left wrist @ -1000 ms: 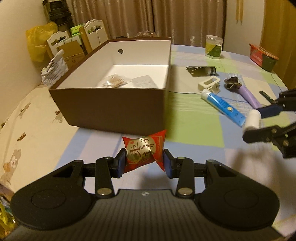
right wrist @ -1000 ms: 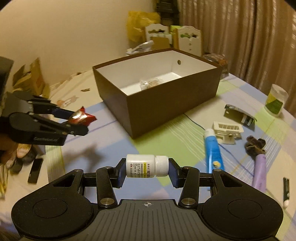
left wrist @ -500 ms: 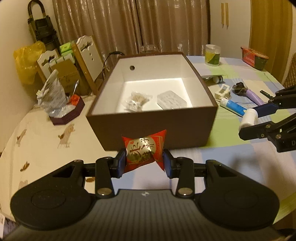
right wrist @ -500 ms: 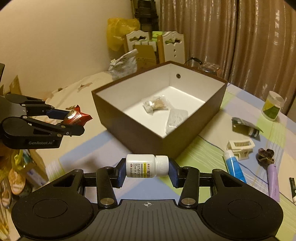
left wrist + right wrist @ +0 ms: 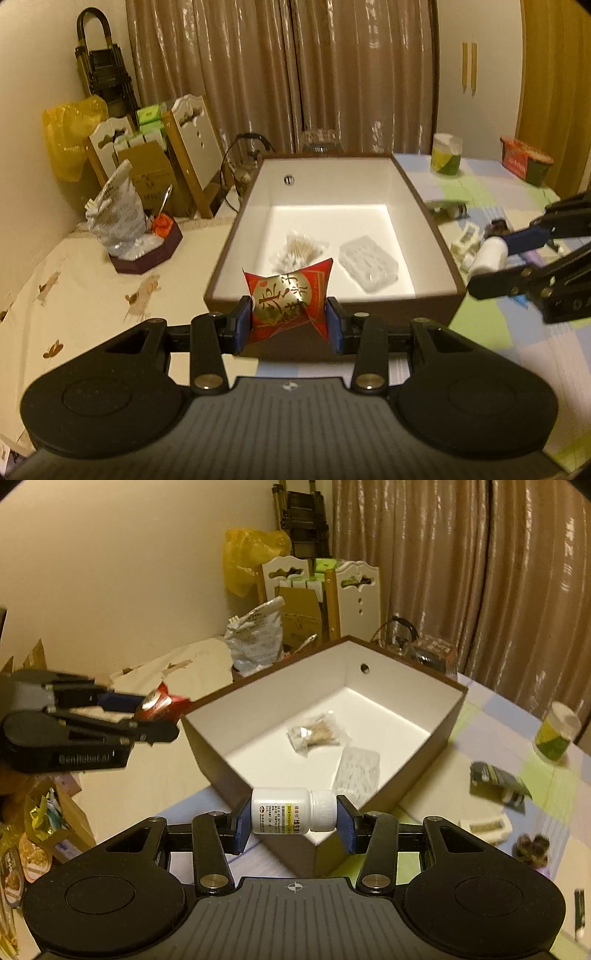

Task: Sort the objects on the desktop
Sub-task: 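Open the left tool to drop the red packet into the box while the right tool holds the pill bottle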

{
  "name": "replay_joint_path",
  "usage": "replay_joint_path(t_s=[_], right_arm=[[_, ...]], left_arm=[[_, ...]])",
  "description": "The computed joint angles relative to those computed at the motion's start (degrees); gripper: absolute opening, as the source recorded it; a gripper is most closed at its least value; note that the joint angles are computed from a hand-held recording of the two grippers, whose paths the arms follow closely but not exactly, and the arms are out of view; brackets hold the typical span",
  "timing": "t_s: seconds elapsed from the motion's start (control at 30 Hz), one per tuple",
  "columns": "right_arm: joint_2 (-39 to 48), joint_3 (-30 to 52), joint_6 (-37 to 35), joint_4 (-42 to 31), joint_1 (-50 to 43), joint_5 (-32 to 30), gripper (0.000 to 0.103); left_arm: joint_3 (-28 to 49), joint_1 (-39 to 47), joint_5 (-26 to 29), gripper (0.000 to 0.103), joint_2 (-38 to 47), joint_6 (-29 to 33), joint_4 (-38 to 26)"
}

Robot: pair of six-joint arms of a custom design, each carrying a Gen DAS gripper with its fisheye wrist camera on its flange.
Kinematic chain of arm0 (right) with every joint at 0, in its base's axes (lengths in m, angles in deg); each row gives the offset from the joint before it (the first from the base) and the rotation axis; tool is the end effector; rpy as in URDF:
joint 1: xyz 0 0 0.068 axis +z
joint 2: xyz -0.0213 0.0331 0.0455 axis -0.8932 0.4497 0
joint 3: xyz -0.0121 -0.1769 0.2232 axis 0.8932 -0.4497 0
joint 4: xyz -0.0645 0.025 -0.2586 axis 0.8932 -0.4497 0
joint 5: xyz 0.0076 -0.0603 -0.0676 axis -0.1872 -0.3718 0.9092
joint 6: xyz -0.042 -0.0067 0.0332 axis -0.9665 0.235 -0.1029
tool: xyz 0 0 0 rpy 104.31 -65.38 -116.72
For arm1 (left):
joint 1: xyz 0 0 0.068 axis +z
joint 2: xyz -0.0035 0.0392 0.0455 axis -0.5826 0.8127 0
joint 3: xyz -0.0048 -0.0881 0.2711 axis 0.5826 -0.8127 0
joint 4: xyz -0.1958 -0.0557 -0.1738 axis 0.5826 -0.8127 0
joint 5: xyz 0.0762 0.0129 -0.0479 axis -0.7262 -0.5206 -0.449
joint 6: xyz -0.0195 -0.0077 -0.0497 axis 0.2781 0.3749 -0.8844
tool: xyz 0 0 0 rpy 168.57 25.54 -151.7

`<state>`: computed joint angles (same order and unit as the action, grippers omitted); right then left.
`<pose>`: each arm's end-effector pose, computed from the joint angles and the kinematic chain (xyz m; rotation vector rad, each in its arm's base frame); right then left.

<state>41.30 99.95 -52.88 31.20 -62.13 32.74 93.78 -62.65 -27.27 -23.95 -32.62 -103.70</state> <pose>0.3027 0.0304 0.1577 -1.2592 2.0235 0.6160 0.1606 -0.0586 0.1721 -0.2440 2.2367 0.2700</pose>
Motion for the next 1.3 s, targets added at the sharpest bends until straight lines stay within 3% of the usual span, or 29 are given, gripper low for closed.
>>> replay_joint_path(t_s=[0.1, 0.33, 0.7, 0.77, 0.83, 1.1, 1.23, 1.3], right_arm=[[1.6, 1.9, 2.3, 2.8, 2.1, 0.5, 0.046], [9.1, 9.1, 4.3, 5.9, 7.5, 5.5, 0.046], [20.0, 17.1, 1.6, 5.6, 9.8, 9.3, 0.046], [21.0, 18.0, 1.1, 5.5, 10.1, 9.6, 0.046], [21.7, 18.6, 0.7, 5.3, 10.5, 9.8, 0.046], [24.4, 20.0, -1.7, 5.4, 12.7, 11.5, 0.046], [25.4, 20.4, -2.2, 5.5, 13.5, 12.3, 0.046], [25.6, 20.4, -2.5, 5.4, 13.7, 12.6, 0.046]], left_arm=[[2.1, 5.0, 3.1, 0.036, 2.2, 6.4, 4.0], [10.2, 17.7, 15.7, 0.037, 19.4, 20.6, 16.2], [19.4, 22.4, 22.6, 0.038, 42.3, 25.5, 23.9], [20.3, 22.6, 23.0, 0.042, 44.1, 25.8, 24.1], [20.2, 22.7, 23.2, 0.055, 45.1, 26.2, 25.6], [18.6, 24.7, 23.8, 0.056, 42.5, 26.6, 26.1], [18.4, 25.4, 24.1, 0.075, 41.6, 27.3, 25.2], [17.8, 25.5, 23.9, 0.079, 40.9, 27.5, 25.6]])
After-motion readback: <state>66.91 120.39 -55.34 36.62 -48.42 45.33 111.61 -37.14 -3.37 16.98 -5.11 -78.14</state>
